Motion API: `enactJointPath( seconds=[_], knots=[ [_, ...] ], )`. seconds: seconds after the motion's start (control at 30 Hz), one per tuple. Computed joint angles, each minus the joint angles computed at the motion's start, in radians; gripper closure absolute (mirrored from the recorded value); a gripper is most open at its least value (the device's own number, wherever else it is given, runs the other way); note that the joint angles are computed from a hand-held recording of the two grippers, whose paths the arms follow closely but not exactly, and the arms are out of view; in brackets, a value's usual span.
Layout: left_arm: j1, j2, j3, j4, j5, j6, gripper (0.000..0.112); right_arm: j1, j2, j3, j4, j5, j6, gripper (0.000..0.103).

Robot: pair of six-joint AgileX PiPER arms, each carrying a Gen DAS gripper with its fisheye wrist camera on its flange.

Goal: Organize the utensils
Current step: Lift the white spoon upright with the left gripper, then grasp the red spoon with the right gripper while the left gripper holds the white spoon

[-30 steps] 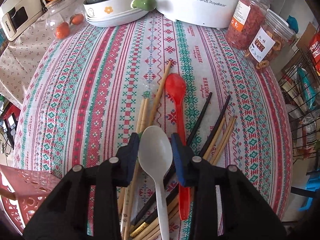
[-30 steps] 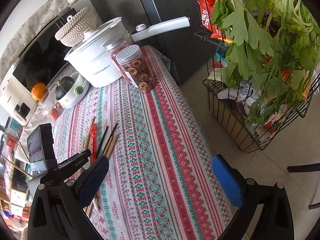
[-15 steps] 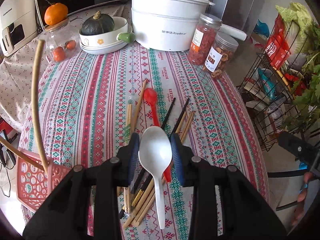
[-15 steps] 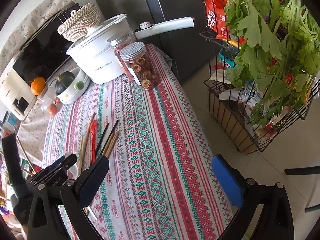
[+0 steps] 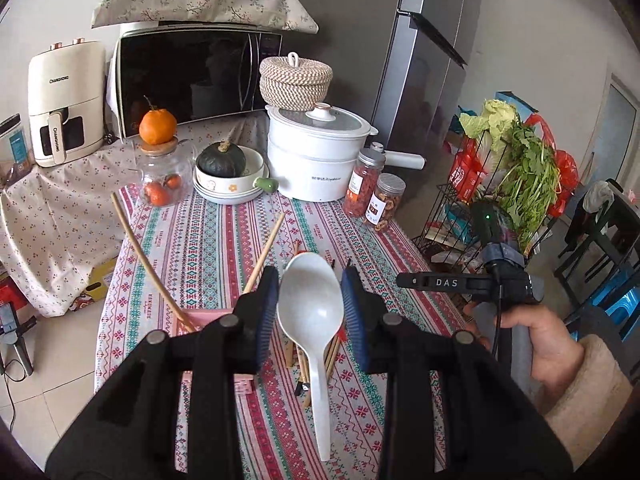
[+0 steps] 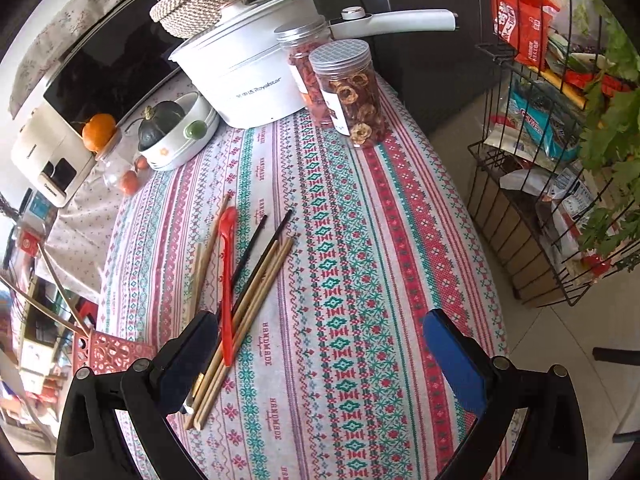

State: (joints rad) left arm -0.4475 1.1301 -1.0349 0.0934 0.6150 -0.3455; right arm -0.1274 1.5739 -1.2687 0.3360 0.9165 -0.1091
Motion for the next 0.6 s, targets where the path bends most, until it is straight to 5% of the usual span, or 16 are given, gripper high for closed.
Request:
enactJointPath(
  seconds=[0.1,0.2,0.3,0.43,0.6],
  knots=[
    [0.128,-0.071,0.080,-0.160,-0.076,0.156,0.077,0.077,0.041,-0.032,-0.029,-0.031,0.031,0.000],
    [0.242,-0.079,0.093,-0.335,-0.073,0.335,0.078,0.154,0.110,-0.083,-0.069,-0.062,0.064,0.000],
    [0.304,-0.116,0.122,-0.384,-0.109,0.418,0.077,0.199,0.207,-0.155,-0.053,-0.076,0.069,0.003],
    [0.437,-0.111,0.125,-0.600,-0.078,0.630,0.077,0.229,0.337,-0.273,-0.042,-0.085,0.081,0.028],
    [0.504,-0.097,0.116,-0.684,-0.065,0.717,0.077,0.276,0.463,-0.410,-0.111,-0.079,0.108,0.043]
  ],
)
